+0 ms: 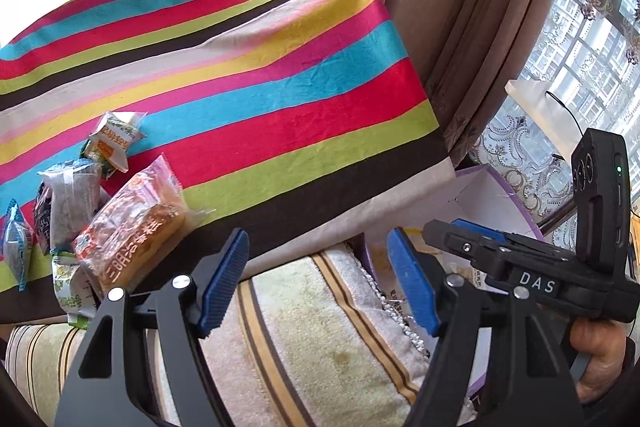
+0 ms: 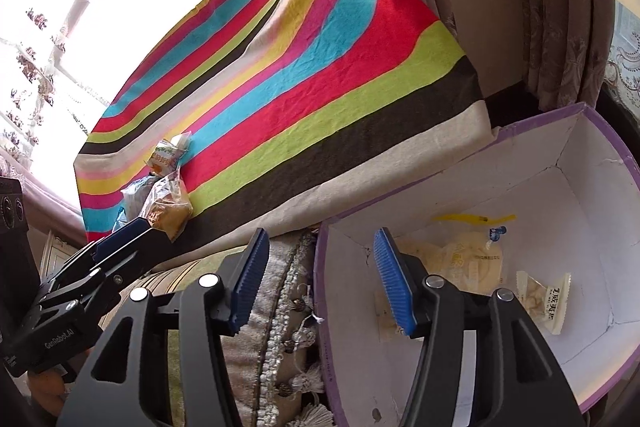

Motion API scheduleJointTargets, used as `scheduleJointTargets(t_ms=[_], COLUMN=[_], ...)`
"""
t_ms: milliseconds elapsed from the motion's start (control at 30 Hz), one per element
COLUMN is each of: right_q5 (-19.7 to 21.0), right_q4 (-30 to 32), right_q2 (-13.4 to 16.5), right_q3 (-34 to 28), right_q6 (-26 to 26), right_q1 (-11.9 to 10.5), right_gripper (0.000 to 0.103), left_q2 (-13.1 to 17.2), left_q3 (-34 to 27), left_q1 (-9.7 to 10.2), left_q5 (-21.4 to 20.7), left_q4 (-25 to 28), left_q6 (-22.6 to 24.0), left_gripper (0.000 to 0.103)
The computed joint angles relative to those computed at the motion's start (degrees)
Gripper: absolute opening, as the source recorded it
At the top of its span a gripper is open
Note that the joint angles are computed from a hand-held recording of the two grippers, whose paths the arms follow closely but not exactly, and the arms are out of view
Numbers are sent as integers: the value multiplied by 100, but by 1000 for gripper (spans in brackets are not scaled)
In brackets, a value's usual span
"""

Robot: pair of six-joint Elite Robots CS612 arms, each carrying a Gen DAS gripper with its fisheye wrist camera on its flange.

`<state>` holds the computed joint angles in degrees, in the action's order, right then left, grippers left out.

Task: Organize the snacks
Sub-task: 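Grasp the blue cartoon bag with the left tool while the right tool grasps the large bread bag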

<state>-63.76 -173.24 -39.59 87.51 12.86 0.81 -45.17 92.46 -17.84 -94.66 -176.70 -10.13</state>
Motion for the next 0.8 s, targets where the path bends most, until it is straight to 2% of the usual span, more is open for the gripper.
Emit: scheduleJointTargets(t_ms=[33,133,367,633,800], right_q5=[32,59,230,80,128], right_q4=[34,83,494,801,997], right_q2=[4,21,72,85,112], right_q3=[-23,-92,-310,-496,-615], right_q6=[-40,-84,-269,-528,-679], right_q1=[30,131,320,514,623], right_gripper=[57,67,69,72,75], left_q2=[-19,-86,-208,-264,-253], left_q3=[41,179,445,646,697], left_q1=[26,90,301,617,800], left_q5=[20,202,579,616,568], left_q4=[-34,-143,-294,-324,-326], left_q6=[-56,-208,-738,-1383,-1680], left_gripper=[72,72,74,74,74])
